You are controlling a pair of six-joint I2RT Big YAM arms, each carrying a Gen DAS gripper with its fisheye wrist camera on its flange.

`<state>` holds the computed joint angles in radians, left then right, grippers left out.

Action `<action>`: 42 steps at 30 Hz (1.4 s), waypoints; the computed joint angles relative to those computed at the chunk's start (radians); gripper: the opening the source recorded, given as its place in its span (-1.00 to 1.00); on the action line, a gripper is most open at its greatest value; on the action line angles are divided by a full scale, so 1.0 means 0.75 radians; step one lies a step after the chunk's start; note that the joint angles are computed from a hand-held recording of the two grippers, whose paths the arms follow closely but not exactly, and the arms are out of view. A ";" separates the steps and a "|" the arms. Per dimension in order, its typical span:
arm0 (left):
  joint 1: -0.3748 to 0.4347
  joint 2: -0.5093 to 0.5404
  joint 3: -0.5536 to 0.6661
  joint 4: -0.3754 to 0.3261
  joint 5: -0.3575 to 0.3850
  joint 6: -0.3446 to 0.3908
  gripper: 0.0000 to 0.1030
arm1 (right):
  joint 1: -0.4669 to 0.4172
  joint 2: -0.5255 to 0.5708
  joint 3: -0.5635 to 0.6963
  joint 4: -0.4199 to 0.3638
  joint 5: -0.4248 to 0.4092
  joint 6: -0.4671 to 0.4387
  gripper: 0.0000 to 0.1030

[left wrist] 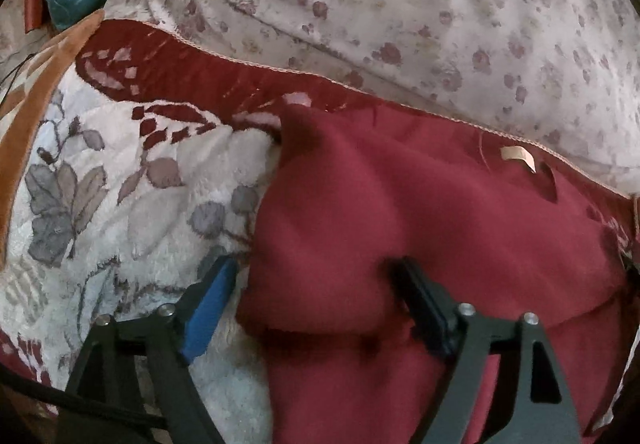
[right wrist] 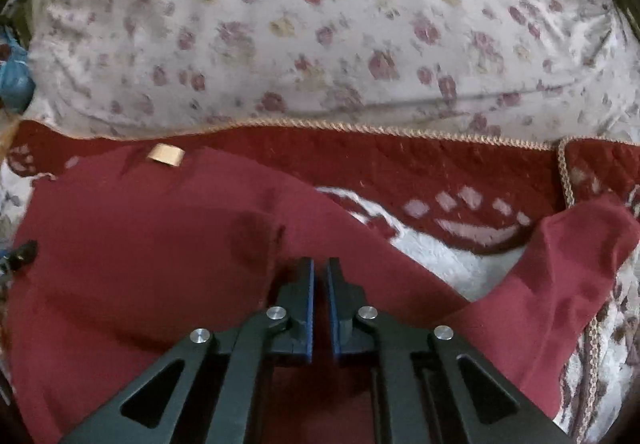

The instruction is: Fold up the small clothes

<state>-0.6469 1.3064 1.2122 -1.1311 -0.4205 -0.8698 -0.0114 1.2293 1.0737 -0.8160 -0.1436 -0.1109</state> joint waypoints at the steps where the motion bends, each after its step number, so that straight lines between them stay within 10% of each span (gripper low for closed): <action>1: 0.004 0.003 0.001 0.001 0.000 0.002 0.60 | -0.004 0.004 -0.003 -0.002 -0.012 0.007 -0.86; 6: -0.018 0.013 0.021 -0.027 -0.036 -0.001 0.60 | -0.038 -0.059 0.028 -0.054 -0.160 0.112 -0.67; 10: -0.029 0.021 0.037 -0.044 -0.056 0.003 0.59 | 0.009 -0.130 -0.003 -0.011 -0.236 0.072 -0.08; 28: -0.079 -0.065 0.015 0.104 -0.084 0.022 0.59 | 0.110 -0.058 -0.019 -0.040 -0.102 0.075 -0.02; 34: -0.111 0.045 0.070 0.020 -0.086 0.100 0.66 | 0.116 -0.043 -0.039 -0.015 -0.069 0.050 0.18; 39: -0.135 0.064 0.086 -0.014 -0.128 0.126 0.66 | 0.008 -0.052 0.057 -0.149 -0.221 0.072 0.21; 42: -0.121 0.029 0.063 0.008 -0.100 0.103 0.66 | -0.115 -0.082 0.093 -0.106 -0.183 0.136 0.56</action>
